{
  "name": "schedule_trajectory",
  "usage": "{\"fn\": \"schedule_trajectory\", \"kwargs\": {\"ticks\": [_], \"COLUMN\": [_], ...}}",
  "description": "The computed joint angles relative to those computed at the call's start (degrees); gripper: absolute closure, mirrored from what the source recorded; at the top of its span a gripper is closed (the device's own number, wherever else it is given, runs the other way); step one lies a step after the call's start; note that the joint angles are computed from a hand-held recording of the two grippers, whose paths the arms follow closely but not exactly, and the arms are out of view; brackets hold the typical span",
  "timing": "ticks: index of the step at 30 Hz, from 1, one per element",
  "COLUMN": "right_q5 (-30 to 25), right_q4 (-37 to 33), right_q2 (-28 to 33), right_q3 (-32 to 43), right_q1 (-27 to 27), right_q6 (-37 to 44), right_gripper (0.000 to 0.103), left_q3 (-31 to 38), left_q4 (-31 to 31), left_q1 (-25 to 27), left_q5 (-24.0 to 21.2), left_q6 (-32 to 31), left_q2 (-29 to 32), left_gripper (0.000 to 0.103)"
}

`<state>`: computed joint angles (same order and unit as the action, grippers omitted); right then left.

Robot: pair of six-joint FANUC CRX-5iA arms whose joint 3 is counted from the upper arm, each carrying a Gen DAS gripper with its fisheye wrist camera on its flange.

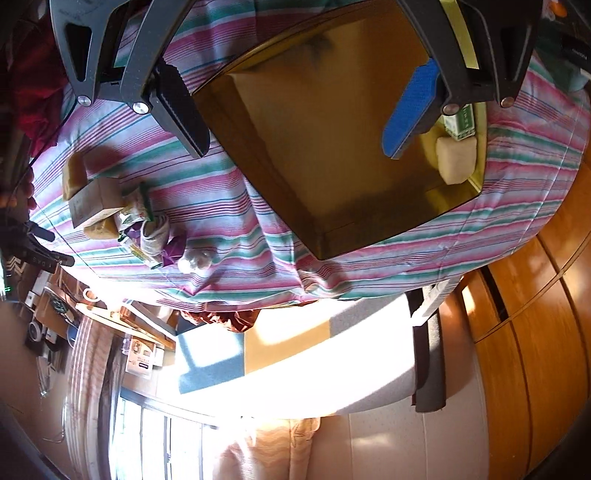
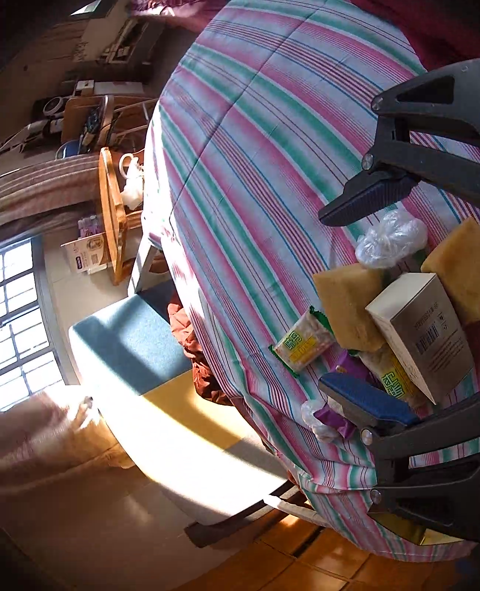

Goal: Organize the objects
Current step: 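Move both tools back toward the pile of items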

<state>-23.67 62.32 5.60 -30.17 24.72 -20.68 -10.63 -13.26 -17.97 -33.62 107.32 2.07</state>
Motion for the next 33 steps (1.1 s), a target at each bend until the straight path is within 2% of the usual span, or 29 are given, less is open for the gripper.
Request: {"fn": "schedule_trajectory", "kwargs": {"ticks": [1,2,5,8,11,14,17,21,25,26,28,33], "right_q5": [2.3,4.1,7.1,8.9,10.6,13.2,15.0,17.7,19.6,20.4,21.5,20.7], "right_q4": [-0.4,2.3,5.6,6.8,10.3,15.3,19.1,23.2,24.1,24.4,23.6,5.3], "right_q2": [-0.5,-1.0,-1.7,-1.9,-2.2,-2.4,-2.4,-2.2,-1.7,-1.6,-1.3,-0.4], "right_q3": [-0.8,-1.9,-3.6,-4.1,-4.7,-5.4,-5.6,-5.4,-5.0,-4.9,-4.7,-3.2], "right_q1": [-1.1,-2.3,-4.1,-4.7,-5.6,-7.2,-8.3,-9.5,-9.7,-9.9,-10.1,-6.0], "right_q6": [-1.7,-5.5,-10.2,-11.6,-14.1,-17.8,-20.0,-21.6,-20.9,-20.8,-19.8,-4.5], "right_gripper": [0.02,0.02,0.02,0.02,0.02,0.02,0.02,0.02,0.02,0.02,0.02,0.02], "left_q3": [0.9,1.7,4.6,7.8,11.5,15.9,20.7,30.9,41.9,44.8,50.7,68.1], "left_q4": [1.2,2.8,6.9,10.6,13.6,14.7,17.5,17.3,18.7,17.9,16.4,13.3], "left_q1": [-0.2,-0.3,-1.0,-2.0,-2.9,-3.6,-3.4,-3.1,-2.4,-2.5,-3.1,-4.4], "left_q5": [0.1,0.3,0.3,-0.1,-1.2,-2.4,-4.2,-9.4,-14.9,-15.8,-17.7,-25.9], "left_q6": [-1.2,-2.8,-6.5,-9.9,-13.5,-14.6,-16.7,-15.5,-14.4,-14.4,-15.9,-21.9], "left_q2": [1.1,2.2,5.8,9.6,13.5,17.3,21.6,28.9,36.6,38.4,42.0,52.4], "left_gripper": [0.008,0.008,0.01,0.015,0.021,0.023,0.03,0.038,0.051,0.051,0.051,0.051]}}
